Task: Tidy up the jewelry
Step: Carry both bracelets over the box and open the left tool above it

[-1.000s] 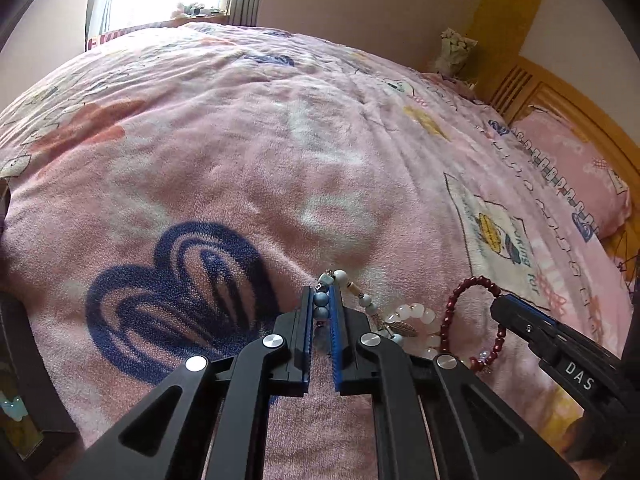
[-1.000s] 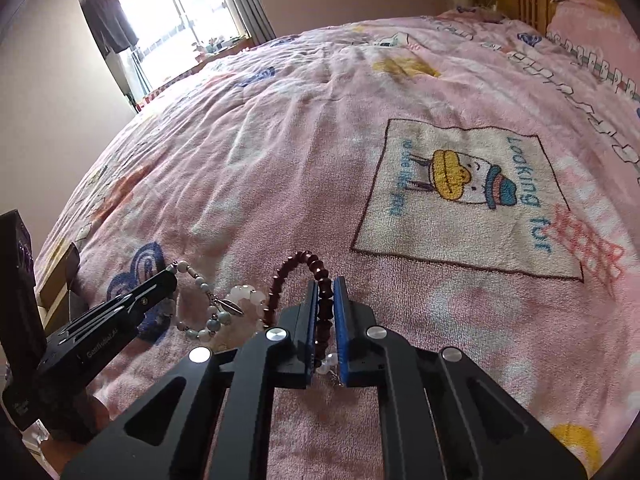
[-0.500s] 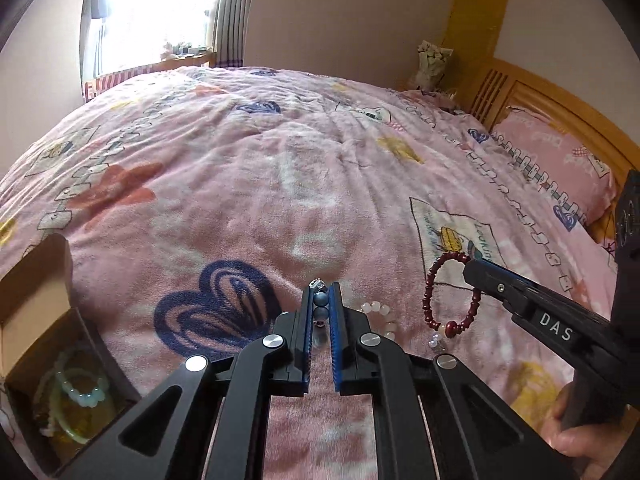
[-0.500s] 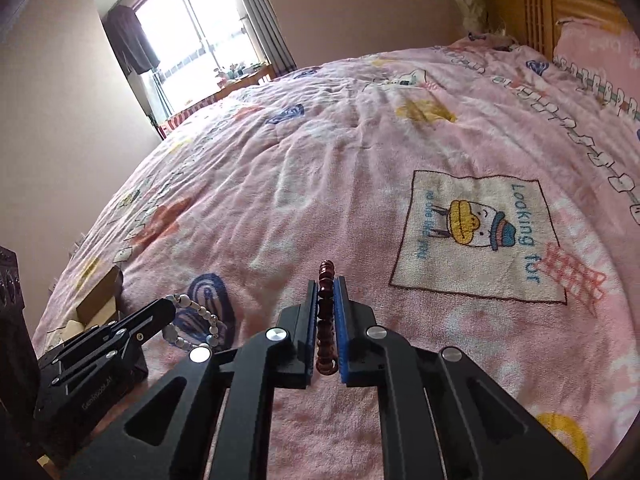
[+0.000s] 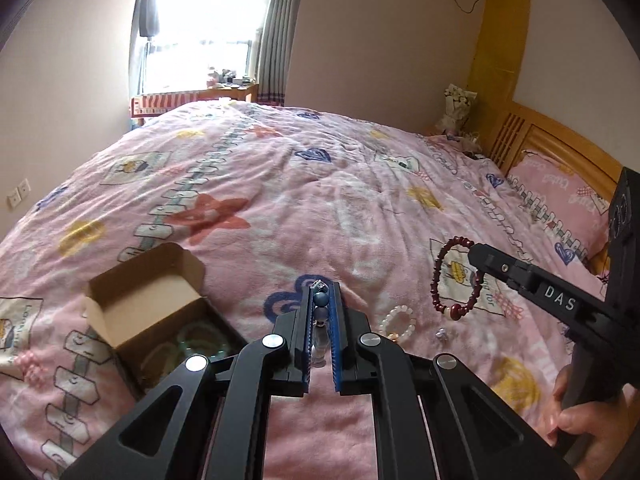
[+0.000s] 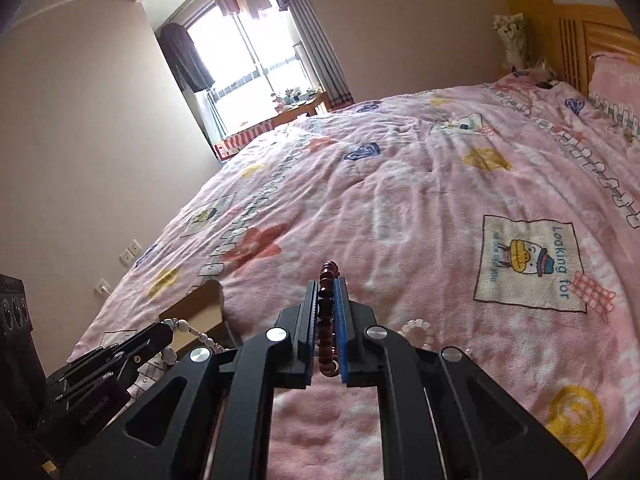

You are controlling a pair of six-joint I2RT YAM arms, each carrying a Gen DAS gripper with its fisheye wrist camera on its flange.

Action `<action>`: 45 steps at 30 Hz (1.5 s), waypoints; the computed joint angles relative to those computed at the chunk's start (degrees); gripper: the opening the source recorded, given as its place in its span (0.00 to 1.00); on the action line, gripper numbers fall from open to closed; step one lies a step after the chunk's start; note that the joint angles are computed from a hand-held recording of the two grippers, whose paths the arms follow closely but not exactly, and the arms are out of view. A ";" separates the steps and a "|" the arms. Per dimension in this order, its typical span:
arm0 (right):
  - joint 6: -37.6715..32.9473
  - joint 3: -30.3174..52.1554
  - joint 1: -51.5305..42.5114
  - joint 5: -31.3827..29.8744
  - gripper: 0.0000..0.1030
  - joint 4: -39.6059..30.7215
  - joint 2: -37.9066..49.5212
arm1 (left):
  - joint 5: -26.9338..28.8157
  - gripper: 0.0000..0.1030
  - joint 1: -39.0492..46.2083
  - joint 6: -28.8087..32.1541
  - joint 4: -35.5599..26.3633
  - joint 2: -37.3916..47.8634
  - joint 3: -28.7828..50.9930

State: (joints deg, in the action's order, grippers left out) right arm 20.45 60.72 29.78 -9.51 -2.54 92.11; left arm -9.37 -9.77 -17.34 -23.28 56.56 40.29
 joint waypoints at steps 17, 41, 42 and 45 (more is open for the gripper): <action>4.75 16.44 16.58 3.98 0.09 -1.50 16.97 | 19.16 0.08 34.13 13.56 -2.20 -3.91 -5.07; 9.14 21.89 17.28 -0.92 0.14 2.19 27.08 | 25.43 0.14 39.23 14.42 -1.84 5.63 -2.02; 8.52 21.44 17.02 -0.12 0.15 1.59 26.34 | 25.17 0.27 38.91 14.17 -1.79 5.25 -2.15; 7.87 19.04 15.39 0.26 0.20 1.68 23.71 | 22.43 0.64 37.15 12.90 -0.60 2.55 -3.36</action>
